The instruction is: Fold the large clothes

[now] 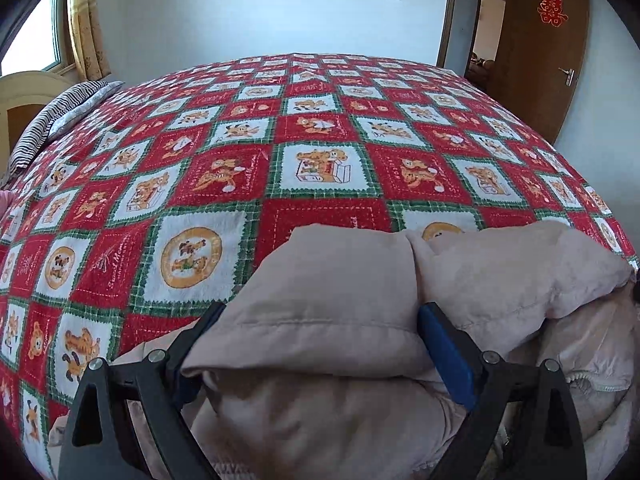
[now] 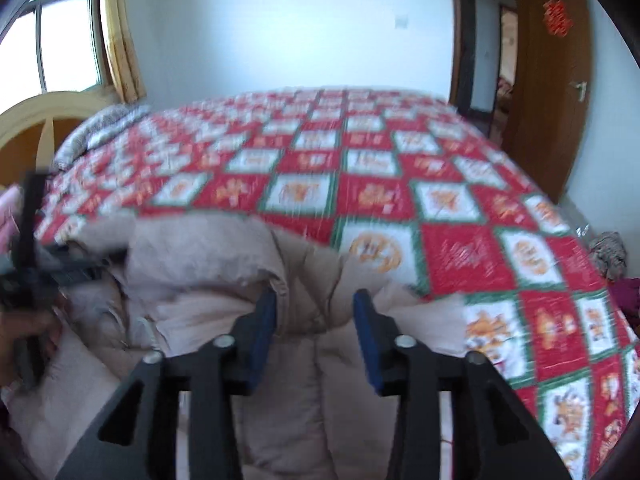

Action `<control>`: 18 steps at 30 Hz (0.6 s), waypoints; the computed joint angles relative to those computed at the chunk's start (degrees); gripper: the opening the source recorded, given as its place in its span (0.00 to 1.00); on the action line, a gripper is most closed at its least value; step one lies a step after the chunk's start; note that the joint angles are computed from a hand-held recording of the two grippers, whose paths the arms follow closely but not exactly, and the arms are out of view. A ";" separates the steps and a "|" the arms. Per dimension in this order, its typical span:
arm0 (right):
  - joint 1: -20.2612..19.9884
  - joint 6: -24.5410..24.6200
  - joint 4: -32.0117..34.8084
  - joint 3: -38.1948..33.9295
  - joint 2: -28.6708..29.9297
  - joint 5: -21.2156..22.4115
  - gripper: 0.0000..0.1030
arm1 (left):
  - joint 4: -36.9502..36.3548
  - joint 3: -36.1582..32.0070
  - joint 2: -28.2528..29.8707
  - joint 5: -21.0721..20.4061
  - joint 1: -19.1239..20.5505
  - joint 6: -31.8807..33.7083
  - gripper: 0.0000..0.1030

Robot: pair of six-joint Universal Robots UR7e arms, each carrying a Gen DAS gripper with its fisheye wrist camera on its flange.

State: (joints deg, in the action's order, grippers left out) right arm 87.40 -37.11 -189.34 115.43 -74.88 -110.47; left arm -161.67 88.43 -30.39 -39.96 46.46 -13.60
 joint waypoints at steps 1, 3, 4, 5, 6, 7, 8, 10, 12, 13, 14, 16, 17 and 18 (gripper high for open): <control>1.01 0.08 -1.98 0.34 -0.25 -0.25 0.49 | 0.19 -0.17 0.15 -0.20 0.16 -0.14 0.92; 2.69 2.05 -0.94 -1.05 -0.31 0.54 0.49 | 0.25 -0.27 0.40 -0.09 0.22 -0.12 0.92; 3.42 3.70 2.46 -2.92 0.19 0.98 0.49 | 0.28 -0.40 0.55 0.16 0.16 0.08 0.92; 4.09 4.89 5.14 -5.05 1.43 0.89 0.49 | 0.04 -0.25 0.63 0.48 -0.01 0.37 0.92; 4.87 5.16 6.77 -7.33 3.44 0.17 0.49 | -0.20 -0.18 0.71 0.68 -0.15 0.65 0.92; 5.28 5.05 7.97 -9.23 5.33 -0.22 0.49 | -0.72 -0.05 0.65 0.74 -0.26 0.98 0.92; 5.39 5.08 9.77 -11.15 7.25 0.12 0.49 | -2.45 0.62 0.32 0.65 -0.55 1.63 0.92; 5.84 3.20 11.48 -13.63 10.65 -2.27 0.48 | -6.82 1.99 -0.83 -0.84 -1.10 3.04 0.92; 6.01 1.18 13.27 -14.73 12.93 -4.68 0.48 | -17.01 4.02 -2.24 -3.75 -2.19 7.11 0.92; 5.74 0.84 14.23 -14.88 13.49 -4.89 0.47 | -20.30 4.14 -2.43 -4.99 -2.48 9.18 0.92; 5.44 0.72 14.03 -14.49 13.76 -5.43 0.46 | -22.51 3.65 -2.58 -6.80 -2.69 11.26 0.92; 4.42 1.45 14.49 -13.52 13.57 -5.20 0.44 | -20.40 1.52 -2.34 -9.86 -2.04 10.62 0.93; 3.98 1.93 14.86 -13.13 13.38 -5.07 0.44 | -16.15 -0.16 -1.91 -10.73 -1.33 8.52 0.93; 3.64 2.11 14.87 -12.68 13.22 -5.09 0.44 | -11.83 -1.86 -1.06 -10.49 -0.68 6.72 0.93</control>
State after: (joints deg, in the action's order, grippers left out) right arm 91.04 -35.00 -174.48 102.74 -61.66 -115.56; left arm -173.51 86.57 -31.45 -50.44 45.78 -6.87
